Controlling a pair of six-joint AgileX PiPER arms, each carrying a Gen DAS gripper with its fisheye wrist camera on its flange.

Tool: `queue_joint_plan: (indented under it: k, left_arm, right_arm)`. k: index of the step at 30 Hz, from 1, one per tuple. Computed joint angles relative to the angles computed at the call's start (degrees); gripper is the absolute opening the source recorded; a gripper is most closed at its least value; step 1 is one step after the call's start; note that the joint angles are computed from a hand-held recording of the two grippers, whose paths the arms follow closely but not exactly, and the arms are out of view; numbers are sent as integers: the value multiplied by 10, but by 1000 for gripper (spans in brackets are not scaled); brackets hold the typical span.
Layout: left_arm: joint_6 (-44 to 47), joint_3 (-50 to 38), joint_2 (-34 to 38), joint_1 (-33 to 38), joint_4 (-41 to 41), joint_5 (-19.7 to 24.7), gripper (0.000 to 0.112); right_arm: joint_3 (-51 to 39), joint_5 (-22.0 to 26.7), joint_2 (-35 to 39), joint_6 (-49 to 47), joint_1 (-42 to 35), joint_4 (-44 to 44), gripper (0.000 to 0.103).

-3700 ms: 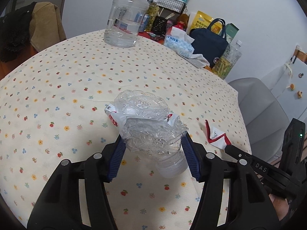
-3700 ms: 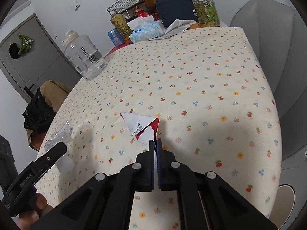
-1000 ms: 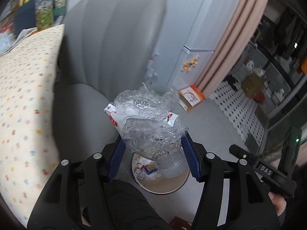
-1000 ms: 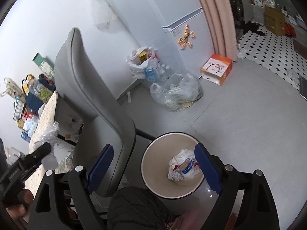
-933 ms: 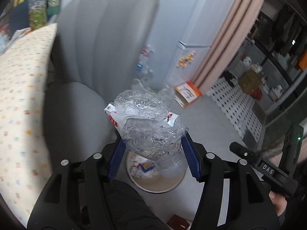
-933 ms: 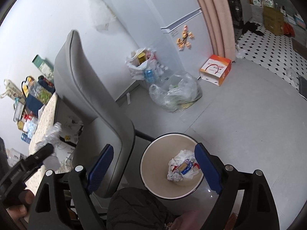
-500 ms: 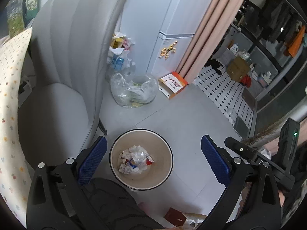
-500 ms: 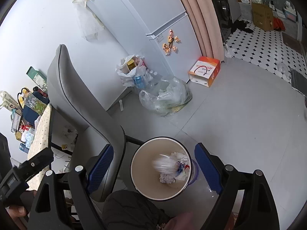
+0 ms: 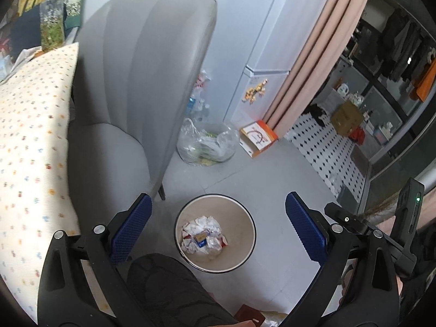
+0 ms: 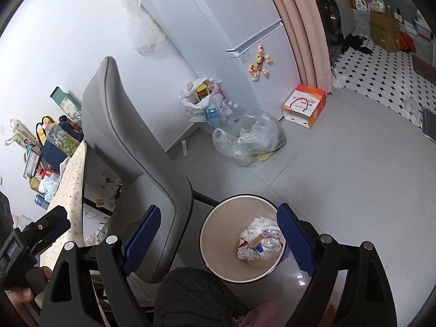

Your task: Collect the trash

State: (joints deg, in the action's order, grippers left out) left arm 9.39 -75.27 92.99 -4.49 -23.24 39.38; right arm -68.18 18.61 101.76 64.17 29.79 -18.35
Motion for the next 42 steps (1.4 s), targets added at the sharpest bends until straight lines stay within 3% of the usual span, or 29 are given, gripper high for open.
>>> queue_joint_plan:
  k: [6, 19, 25, 27, 32, 35, 42]
  left_arm:
    - [25, 18, -45, 44, -29, 8, 97]
    - [100, 42, -151, 185, -88, 59, 97]
    - [142, 27, -179, 253, -117, 103, 97]
    - [145, 22, -191, 270, -121, 115, 97]
    - [167, 14, -218, 318, -136, 143, 97]
    - [196, 12, -237, 364, -154, 176, 97]
    - [238, -3, -269, 464, -181, 242, 97]
  right_arm:
    - [-62, 71, -3, 47, 43, -66, 95]
    - [-246, 264, 28, 64, 157, -150, 95]
    - [-332, 334, 46, 55, 216, -195, 95]
    - [-373, 379, 60, 55, 238, -210, 95]
    - [-430, 415, 72, 46, 272, -225, 95]
    - [-492, 473, 99, 42, 292, -232, 95]
    - [-546, 492, 113, 13, 327, -235, 95]
